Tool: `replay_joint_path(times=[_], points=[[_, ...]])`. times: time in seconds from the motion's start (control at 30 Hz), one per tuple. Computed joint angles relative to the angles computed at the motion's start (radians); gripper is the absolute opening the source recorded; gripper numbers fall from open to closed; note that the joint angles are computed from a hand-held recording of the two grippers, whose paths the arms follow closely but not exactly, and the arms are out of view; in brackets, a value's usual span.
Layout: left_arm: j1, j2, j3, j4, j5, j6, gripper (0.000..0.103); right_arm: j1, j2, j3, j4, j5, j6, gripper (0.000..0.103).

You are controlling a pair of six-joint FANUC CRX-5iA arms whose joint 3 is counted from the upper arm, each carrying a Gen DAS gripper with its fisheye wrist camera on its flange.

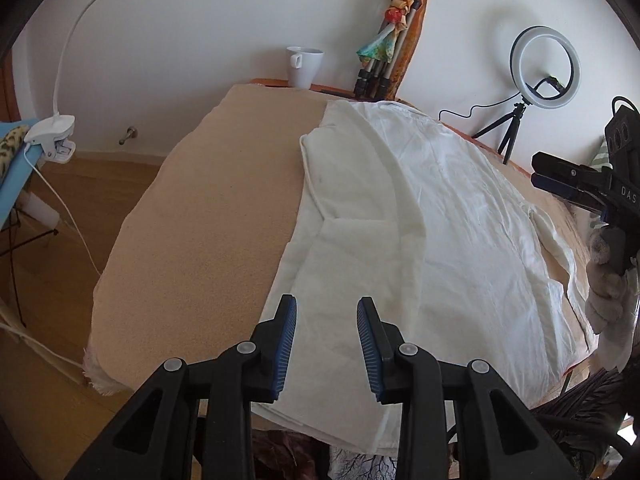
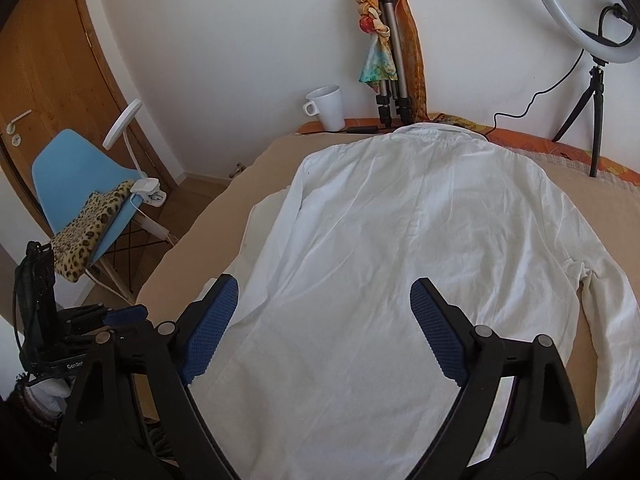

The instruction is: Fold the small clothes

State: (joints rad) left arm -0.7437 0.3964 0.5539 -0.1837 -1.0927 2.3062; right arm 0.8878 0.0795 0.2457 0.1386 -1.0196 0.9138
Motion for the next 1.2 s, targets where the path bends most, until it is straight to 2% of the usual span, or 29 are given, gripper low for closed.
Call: replay_joint_path(times=[0.17,0.3,0.43,0.5,0.57,0.63,0.67,0.7,0.73,0.77,0.8,0.83,0.9,1.0,1.07,1.1,1.13,1.2], points=[[0.042,0.007,-0.042,0.067,0.019,0.011,0.034,-0.062,0.189,0.245,-0.208,-0.103,0.129,0.09],[0.071,0.05,0.012,0.12,0.049,-0.063,0.034,-0.113,0.343,0.432,-0.329,-0.206,0.147,0.09],[0.093,0.124,0.094,0.167,0.021,-0.13,0.035,-0.154,0.496,0.628,-0.428,-0.335,0.142,0.087],[0.104,0.144,0.101,0.198,0.022,-0.145,0.035,-0.155,0.548,0.689,-0.42,-0.372,0.137,0.084],[0.109,0.16,0.109,0.223,0.022,-0.164,0.033,-0.167,0.582,0.728,-0.448,-0.397,0.141,0.07],[0.109,0.168,0.113,0.237,0.028,-0.189,0.029,-0.193,0.594,0.736,-0.525,-0.398,0.13,0.063],[0.108,0.177,0.125,0.237,0.022,-0.198,0.022,-0.205,0.595,0.73,-0.561,-0.391,0.123,0.06],[0.105,0.19,0.147,0.229,0.008,-0.197,0.013,-0.213,0.592,0.716,-0.587,-0.382,0.119,0.053],[0.104,0.198,0.159,0.228,0.001,-0.197,0.009,-0.219,0.587,0.699,-0.607,-0.371,0.117,0.043],[0.104,0.197,0.156,0.232,0.003,-0.194,0.0,-0.227,0.581,0.679,-0.631,-0.356,0.118,0.033],[0.105,0.187,0.137,0.242,0.019,-0.193,0.0,-0.234,0.575,0.66,-0.656,-0.342,0.119,0.029],[0.105,0.175,0.117,0.246,0.034,-0.187,0.0,-0.239,0.567,0.64,-0.674,-0.327,0.117,0.02],[0.103,0.14,0.076,0.242,0.057,-0.162,0.0,-0.252,0.545,0.593,-0.719,-0.281,0.131,0.013],[0.092,0.073,-0.004,0.233,0.108,-0.123,0.0,-0.28,0.501,0.516,-0.808,-0.183,0.163,0.008],[0.074,0.058,-0.004,0.188,0.097,-0.111,0.0,-0.303,0.468,0.463,-0.889,-0.112,0.202,0.007],[0.066,0.058,0.003,0.171,0.084,-0.112,0.0,-0.298,0.463,0.459,-0.873,-0.105,0.202,0.007],[0.062,0.054,-0.003,0.172,0.082,-0.123,0.0,-0.279,0.469,0.474,-0.805,-0.124,0.181,0.007],[0.041,0.062,0.025,0.12,0.043,-0.121,0.0,-0.234,0.498,0.534,-0.649,-0.207,0.161,0.008]])
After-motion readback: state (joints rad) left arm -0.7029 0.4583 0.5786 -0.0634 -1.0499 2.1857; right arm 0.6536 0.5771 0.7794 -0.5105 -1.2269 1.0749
